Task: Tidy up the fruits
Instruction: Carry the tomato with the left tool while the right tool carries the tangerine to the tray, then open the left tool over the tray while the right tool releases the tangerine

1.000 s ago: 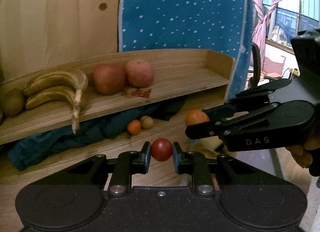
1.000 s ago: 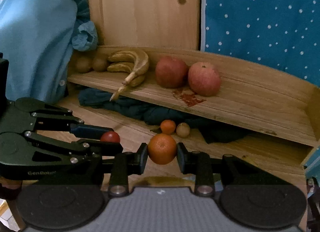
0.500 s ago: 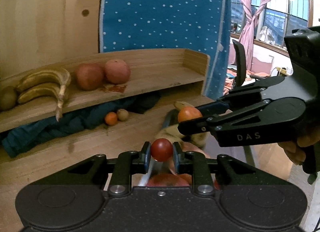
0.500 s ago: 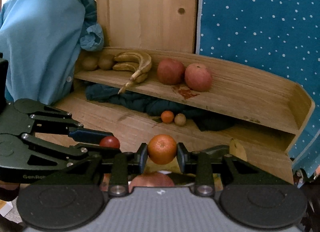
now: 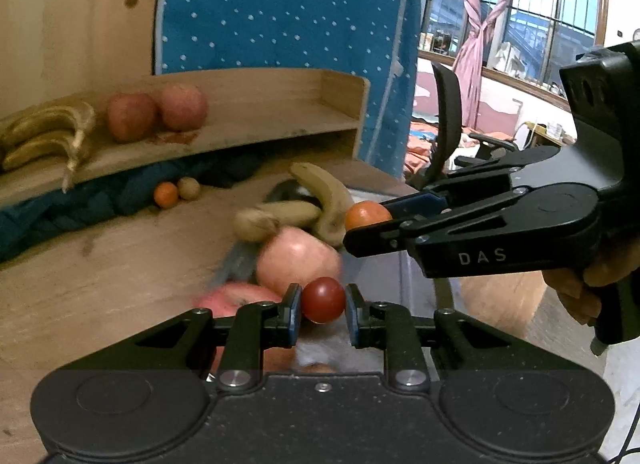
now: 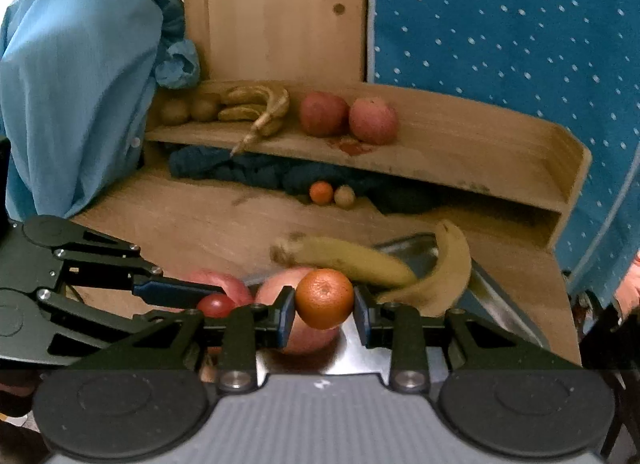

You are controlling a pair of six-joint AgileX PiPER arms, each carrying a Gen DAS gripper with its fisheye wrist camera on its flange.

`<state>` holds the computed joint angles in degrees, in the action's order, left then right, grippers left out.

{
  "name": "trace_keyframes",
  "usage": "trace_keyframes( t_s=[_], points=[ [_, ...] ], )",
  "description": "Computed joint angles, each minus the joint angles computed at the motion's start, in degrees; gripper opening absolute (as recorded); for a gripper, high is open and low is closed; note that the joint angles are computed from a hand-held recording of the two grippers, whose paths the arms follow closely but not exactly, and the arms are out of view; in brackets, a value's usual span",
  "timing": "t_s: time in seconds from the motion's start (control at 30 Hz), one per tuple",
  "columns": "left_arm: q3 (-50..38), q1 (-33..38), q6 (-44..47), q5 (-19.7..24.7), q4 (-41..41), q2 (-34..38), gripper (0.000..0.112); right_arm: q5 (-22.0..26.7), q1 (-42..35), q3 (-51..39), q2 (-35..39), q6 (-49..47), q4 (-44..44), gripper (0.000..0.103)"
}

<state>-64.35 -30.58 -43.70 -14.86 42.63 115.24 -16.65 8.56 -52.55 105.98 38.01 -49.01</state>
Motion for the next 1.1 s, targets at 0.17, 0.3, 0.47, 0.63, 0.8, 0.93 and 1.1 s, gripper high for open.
trace_keyframes(
  t_s=[0.17, 0.3, 0.47, 0.63, 0.8, 0.93, 1.1],
  points=[
    [-0.81, -1.29, -0.97, 0.68, 0.55, 1.57, 0.024, -0.01, -0.64, 2.1, 0.79, -9.27, 9.57, 0.035],
    [-1.95, -1.92, -2.75, 1.85, 2.27, 2.54, 0.024, -0.55, -0.99, 2.54, 2.2, -13.68, 14.25, 0.035],
    [-3.76, -2.38, -6.95, 3.75, 6.48, 3.79, 0.024, -0.63, -1.67, 1.53, 4.3, -13.19, 13.95, 0.035],
    [-5.6, -2.27, -14.52, 4.89, 13.68, 4.96, 0.025, 0.33, -1.88, 0.1, 5.82, -10.51, 11.56, 0.035],
    [-6.4, -2.16, -17.45, 4.96, 16.97, 5.57, 0.025, 0.64, -1.89, -0.63, 6.69, -9.63, 11.26, 0.036],
    [-6.6, -2.3, -17.08, 5.05, 16.69, 5.66, 0.029, 0.4, -1.83, -0.6, 6.99, -12.76, 14.79, 0.04],
    [-4.82, -2.38, -10.54, 3.69, 10.3, 4.82, 0.043, -0.88, -1.73, 1.11, 6.19, -18.5, 20.69, 0.048]
  ],
)
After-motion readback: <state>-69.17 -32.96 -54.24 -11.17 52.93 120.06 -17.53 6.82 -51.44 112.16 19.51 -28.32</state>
